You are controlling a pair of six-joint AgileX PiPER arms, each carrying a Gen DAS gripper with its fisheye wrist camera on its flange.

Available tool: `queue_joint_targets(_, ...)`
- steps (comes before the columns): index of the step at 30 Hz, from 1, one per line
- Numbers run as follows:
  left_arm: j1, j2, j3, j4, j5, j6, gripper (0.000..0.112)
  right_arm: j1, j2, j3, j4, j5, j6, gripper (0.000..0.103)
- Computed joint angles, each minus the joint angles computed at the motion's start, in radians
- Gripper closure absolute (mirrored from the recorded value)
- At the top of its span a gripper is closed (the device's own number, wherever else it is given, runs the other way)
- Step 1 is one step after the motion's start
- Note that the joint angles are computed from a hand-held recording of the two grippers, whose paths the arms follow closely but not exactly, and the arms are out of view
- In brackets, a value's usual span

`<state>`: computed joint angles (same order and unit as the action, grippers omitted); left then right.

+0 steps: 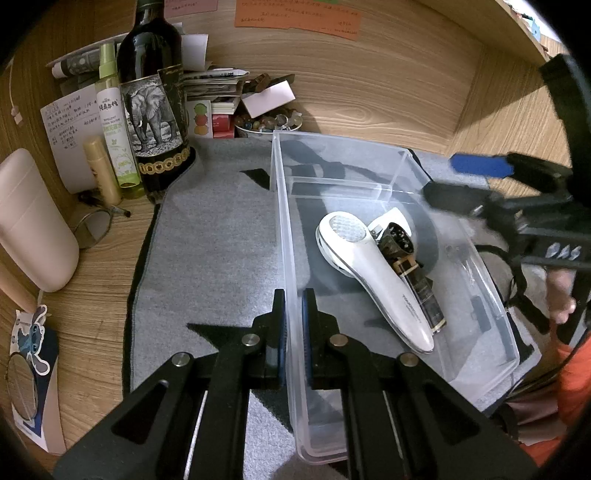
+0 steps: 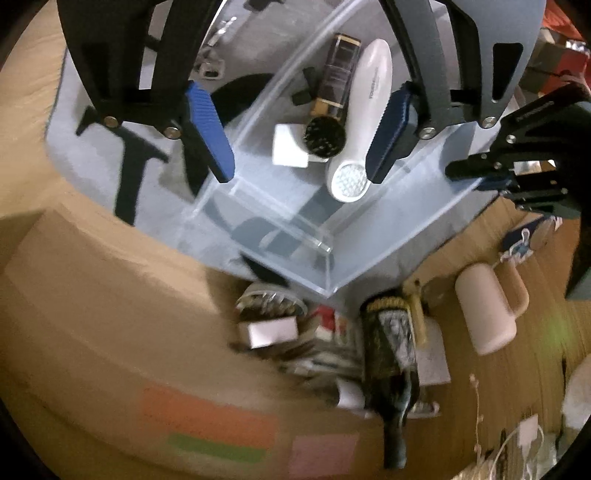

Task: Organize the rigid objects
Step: 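Carry the black round watch into the box and open the right gripper, then move the right gripper to the silver metal tube and grasp it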

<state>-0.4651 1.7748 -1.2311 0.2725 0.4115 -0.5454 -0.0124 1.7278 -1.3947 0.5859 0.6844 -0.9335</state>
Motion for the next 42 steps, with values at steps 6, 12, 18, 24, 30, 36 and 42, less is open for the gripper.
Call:
queue_joint_targets(6, 0.0, 0.0, 0.0, -0.002, -0.001, 0.001, 0.106, -0.09, -0.077, 0.05, 0.095, -0.018, -0.083, 0.025)
queue_joint_targets(12, 0.001, 0.0, -0.002, -0.004, 0.001, 0.004, 0.106, -0.185, -0.113, 0.095, 0.122, -0.032, -0.106, 0.024)
queue_joint_targets(18, 0.0, 0.0, -0.002, -0.002, 0.001, 0.001, 0.106, -0.257, -0.097, 0.145, 0.067, -0.063, -0.072, 0.024)
queue_joint_targets(24, 0.001, 0.0, 0.0, -0.003, 0.0, 0.002, 0.106, -0.3, -0.054, 0.206, 0.023, -0.076, -0.05, 0.024)
queue_joint_targets(30, 0.002, -0.002, 0.003, 0.001, -0.003, -0.002, 0.106, -0.285, -0.001, 0.256, -0.004, -0.071, -0.049, 0.025)
queue_joint_targets(36, 0.001, -0.002, 0.003, -0.001, -0.002, -0.001, 0.106, -0.307, 0.034, 0.26, 0.075, -0.023, -0.111, 0.051)
queue_joint_targets(42, 0.001, -0.003, 0.004, 0.002, -0.004, -0.004, 0.106, -0.32, 0.017, 0.297, 0.107, -0.063, -0.139, 0.089)
